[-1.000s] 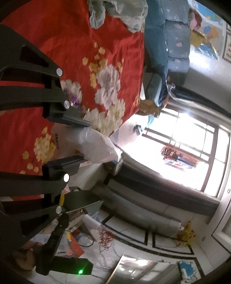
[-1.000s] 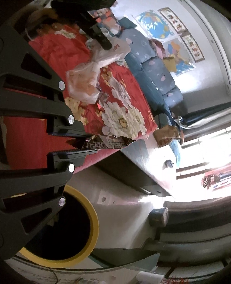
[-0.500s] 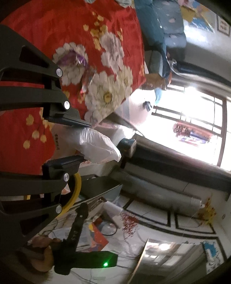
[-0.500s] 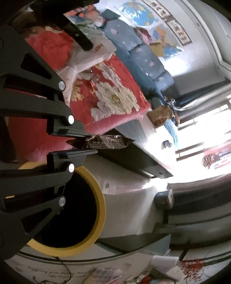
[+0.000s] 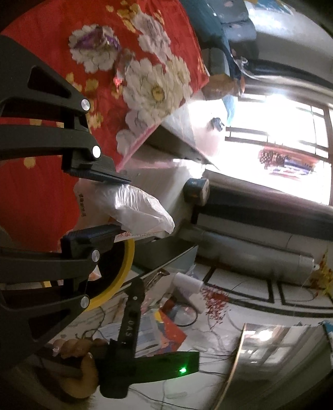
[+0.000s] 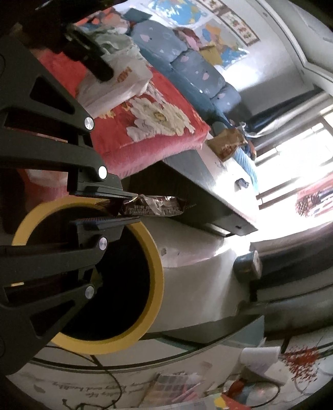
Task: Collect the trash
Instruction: 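Carry the candy bar and white plastic bag over the yellow-rimmed bin with both tools, then open both tools to drop the candy bar and plastic bag into the bin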
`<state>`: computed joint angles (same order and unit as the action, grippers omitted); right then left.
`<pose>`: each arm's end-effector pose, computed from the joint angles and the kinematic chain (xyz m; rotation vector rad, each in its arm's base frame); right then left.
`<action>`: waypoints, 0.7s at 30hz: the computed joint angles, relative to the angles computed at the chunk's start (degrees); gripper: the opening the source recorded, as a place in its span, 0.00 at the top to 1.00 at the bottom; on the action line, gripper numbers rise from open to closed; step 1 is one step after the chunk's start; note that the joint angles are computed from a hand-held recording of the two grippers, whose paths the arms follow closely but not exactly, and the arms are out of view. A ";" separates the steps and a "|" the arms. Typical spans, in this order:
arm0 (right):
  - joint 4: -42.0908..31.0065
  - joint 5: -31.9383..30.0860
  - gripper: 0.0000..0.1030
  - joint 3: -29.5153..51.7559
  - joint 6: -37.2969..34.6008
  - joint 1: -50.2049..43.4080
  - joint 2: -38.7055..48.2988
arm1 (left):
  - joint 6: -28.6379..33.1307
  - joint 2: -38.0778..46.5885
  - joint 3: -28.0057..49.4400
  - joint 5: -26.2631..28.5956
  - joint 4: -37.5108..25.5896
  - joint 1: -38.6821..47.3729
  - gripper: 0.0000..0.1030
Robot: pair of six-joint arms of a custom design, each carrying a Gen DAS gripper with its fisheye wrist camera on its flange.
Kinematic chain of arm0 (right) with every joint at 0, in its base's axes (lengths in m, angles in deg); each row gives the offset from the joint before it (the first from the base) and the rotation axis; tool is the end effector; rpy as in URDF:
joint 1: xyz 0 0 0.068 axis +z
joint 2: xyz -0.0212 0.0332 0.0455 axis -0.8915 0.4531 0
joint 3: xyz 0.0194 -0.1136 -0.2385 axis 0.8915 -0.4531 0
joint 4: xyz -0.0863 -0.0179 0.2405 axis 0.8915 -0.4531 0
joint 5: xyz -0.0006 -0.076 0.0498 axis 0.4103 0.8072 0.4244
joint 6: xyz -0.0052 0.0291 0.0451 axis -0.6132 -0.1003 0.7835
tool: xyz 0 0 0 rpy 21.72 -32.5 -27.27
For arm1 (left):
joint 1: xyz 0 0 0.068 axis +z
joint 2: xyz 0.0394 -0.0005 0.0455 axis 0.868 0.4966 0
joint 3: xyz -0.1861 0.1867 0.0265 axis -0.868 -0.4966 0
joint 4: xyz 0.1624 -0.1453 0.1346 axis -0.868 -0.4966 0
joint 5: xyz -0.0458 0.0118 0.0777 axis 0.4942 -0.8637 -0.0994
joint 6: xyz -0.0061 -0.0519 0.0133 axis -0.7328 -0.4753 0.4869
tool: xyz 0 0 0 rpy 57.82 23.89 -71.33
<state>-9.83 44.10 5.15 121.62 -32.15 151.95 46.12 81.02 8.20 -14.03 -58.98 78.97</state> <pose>0.2175 0.1203 0.1244 0.3994 2.2682 0.4100 0.2571 0.0599 0.1386 0.4712 2.0967 -0.5412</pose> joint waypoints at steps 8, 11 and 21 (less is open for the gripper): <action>2.78 -2.37 0.91 -3.44 0.26 -4.68 -0.06 | -2.44 1.92 -2.46 -4.40 5.64 -7.89 0.71; 3.86 -3.36 0.91 -4.48 0.40 -6.48 0.16 | -3.51 3.10 -2.95 -5.82 7.73 -10.31 0.70; 5.57 -3.98 0.50 -6.45 2.22 -9.60 2.02 | -5.77 9.94 -0.82 -3.86 9.90 -11.32 0.07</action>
